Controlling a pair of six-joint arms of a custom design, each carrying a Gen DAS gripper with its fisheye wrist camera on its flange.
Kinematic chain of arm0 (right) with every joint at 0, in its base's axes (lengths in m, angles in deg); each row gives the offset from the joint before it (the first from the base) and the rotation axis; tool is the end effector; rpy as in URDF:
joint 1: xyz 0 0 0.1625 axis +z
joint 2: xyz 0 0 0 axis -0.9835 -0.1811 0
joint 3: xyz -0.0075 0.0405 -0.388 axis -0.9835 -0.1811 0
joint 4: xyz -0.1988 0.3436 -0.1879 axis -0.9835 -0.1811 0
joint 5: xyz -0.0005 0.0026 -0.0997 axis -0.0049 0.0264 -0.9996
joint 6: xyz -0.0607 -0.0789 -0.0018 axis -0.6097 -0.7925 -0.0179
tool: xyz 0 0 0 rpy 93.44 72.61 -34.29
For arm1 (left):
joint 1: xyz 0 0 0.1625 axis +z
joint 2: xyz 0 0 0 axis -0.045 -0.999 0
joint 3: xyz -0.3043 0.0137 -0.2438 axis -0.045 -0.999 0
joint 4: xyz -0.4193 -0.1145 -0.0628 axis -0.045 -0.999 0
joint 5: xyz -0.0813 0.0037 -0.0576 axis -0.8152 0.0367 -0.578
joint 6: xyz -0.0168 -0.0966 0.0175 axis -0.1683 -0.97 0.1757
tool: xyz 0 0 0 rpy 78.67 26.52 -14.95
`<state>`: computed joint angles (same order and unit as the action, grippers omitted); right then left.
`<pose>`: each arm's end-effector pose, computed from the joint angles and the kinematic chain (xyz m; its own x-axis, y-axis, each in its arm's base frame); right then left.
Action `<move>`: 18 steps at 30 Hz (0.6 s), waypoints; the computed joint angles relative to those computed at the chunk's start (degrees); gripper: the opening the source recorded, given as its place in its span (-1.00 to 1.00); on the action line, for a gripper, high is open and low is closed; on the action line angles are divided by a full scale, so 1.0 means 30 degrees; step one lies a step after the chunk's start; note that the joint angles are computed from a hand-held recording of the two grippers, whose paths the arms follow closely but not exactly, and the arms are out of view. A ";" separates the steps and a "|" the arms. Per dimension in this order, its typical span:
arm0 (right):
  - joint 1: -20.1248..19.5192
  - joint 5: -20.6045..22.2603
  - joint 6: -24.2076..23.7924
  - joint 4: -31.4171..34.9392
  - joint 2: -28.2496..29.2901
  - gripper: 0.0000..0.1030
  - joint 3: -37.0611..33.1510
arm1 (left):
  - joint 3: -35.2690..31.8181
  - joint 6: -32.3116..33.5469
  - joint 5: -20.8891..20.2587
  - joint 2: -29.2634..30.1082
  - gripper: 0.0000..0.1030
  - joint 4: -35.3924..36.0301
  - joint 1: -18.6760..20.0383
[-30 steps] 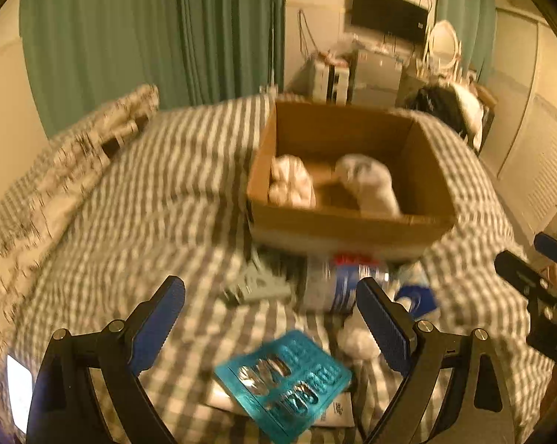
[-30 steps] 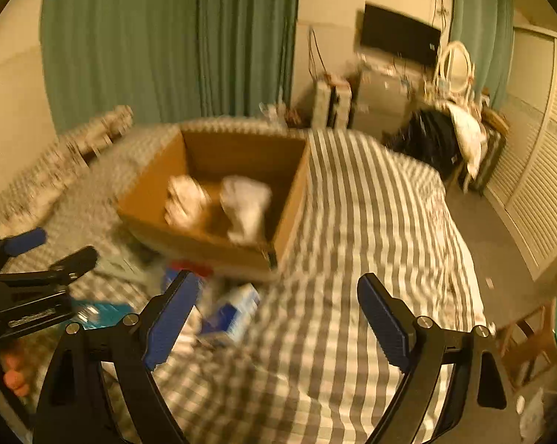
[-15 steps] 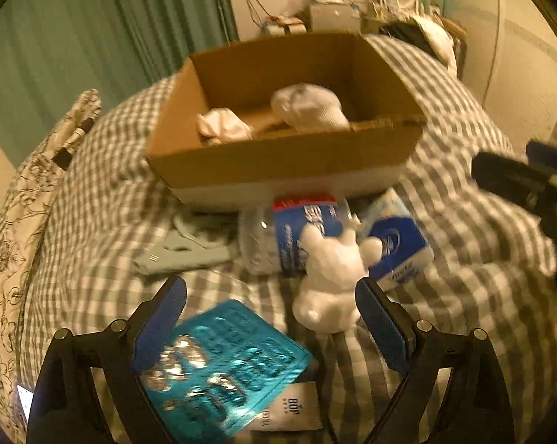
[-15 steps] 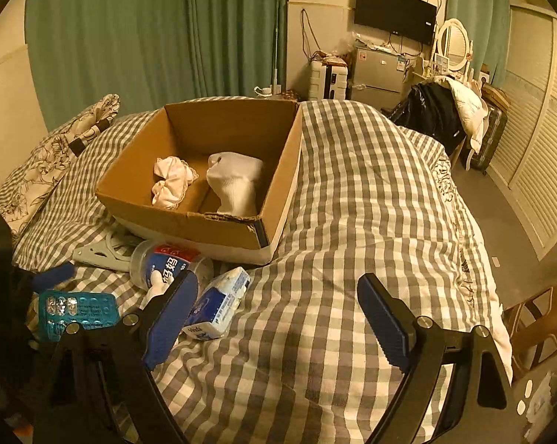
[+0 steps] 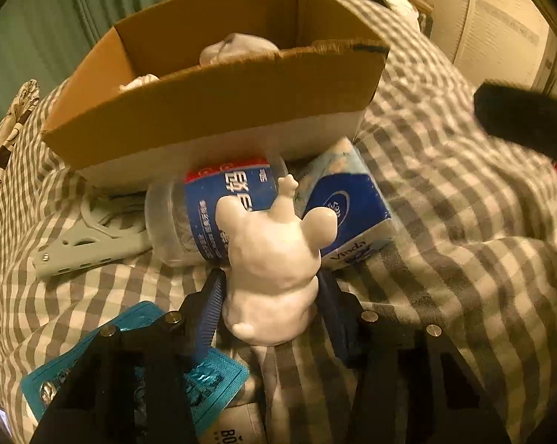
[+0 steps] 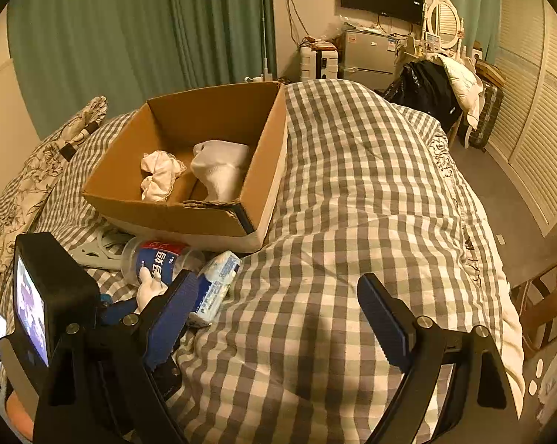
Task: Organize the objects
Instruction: 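Grasp the white bear figurine with the left gripper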
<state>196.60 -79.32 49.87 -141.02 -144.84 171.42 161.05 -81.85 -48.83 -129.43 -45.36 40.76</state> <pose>0.3304 -0.4680 0.1353 -0.6530 -0.4675 0.5959 -0.6984 0.6760 -0.2350 -0.1709 -0.4059 0.1907 -0.6746 -0.0951 -0.7320 0.3119 0.8621 -0.3994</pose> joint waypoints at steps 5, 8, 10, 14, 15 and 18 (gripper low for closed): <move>0.0191 -0.0385 0.0016 0.0060 0.0059 0.71 -0.0053 | 0.0606 -0.1884 0.0532 -0.2154 0.00 0.1060 -0.1238; 0.0382 -0.0677 -0.0040 -0.0019 0.0292 0.71 -0.0103 | 0.0393 -0.3932 0.1292 -0.3452 0.00 0.3443 -0.1899; 0.0519 -0.0863 -0.0110 0.0016 0.0531 0.71 -0.0149 | 0.0055 -0.5188 0.1781 -0.4132 0.00 0.5406 -0.2279; 0.0874 -0.1269 -0.0210 0.0531 0.1307 0.71 -0.0405 | -0.0416 -0.7034 0.2457 -0.5174 0.00 0.8762 -0.2403; 0.0925 -0.1221 -0.0197 0.0834 0.1462 0.71 -0.0486 | -0.0414 -0.7697 0.2539 -0.5335 0.00 0.9649 -0.2547; 0.0976 -0.0736 0.0275 0.2168 0.1957 0.71 -0.0851 | -0.0177 -0.6884 0.2594 -0.5576 0.00 0.8892 -0.2195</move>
